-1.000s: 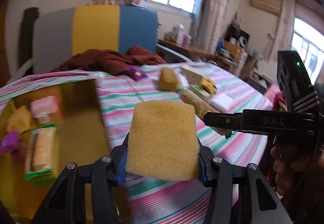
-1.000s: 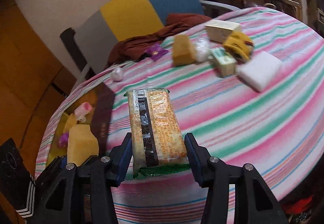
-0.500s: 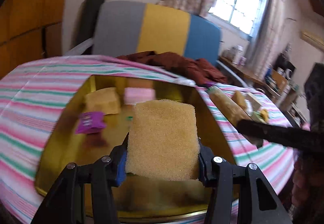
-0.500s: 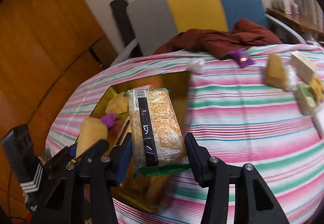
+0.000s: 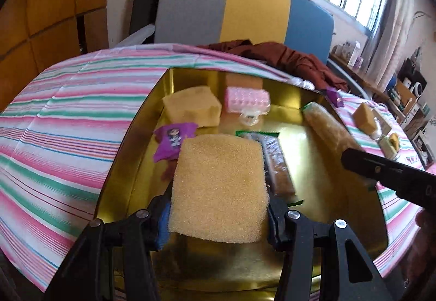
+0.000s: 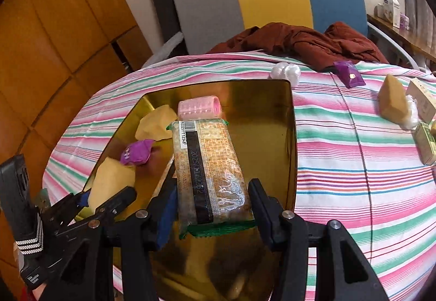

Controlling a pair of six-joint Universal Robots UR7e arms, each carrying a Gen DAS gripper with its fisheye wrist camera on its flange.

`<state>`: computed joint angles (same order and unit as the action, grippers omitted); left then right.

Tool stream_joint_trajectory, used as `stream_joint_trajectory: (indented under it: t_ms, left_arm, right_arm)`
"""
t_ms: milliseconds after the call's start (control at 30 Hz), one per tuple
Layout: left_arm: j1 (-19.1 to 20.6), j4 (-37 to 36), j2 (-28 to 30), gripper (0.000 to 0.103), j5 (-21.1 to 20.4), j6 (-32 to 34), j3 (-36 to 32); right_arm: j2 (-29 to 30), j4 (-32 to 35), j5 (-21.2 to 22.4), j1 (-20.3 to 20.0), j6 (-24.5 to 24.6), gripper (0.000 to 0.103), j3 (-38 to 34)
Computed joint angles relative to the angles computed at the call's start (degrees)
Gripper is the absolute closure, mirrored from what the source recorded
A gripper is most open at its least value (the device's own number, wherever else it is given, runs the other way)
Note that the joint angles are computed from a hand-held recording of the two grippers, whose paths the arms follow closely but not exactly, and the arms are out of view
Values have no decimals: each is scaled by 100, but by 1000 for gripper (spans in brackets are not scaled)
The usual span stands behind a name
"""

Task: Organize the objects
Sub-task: 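Carry the cracker packet and sponge over the gold tray and open both tools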

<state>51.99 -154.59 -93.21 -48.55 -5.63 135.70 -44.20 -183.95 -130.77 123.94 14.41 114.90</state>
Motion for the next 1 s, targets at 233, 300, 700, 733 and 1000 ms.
stream_joint_trajectory:
  t_ms: [233, 300, 700, 733, 1000]
  left_arm:
    - [147, 217, 170, 47, 32, -57, -142]
    - [167, 254, 190, 40, 54, -166, -160]
    - [-433, -304, -58, 1, 410, -554, 201]
    - [-494, -359, -70, 0, 436, -556, 221]
    - [-875, -556, -47, 0, 197, -743, 261]
  right_arm:
    - [65, 294, -52, -54, 321, 50, -76]
    - [34, 261, 18, -56, 366, 50, -11]
    - [-206, -779, -187, 149, -23, 50, 422]
    - [-244, -880, -251, 155, -33, 50, 465]
    - [-559, -1354, -607, 46, 18, 50, 846]
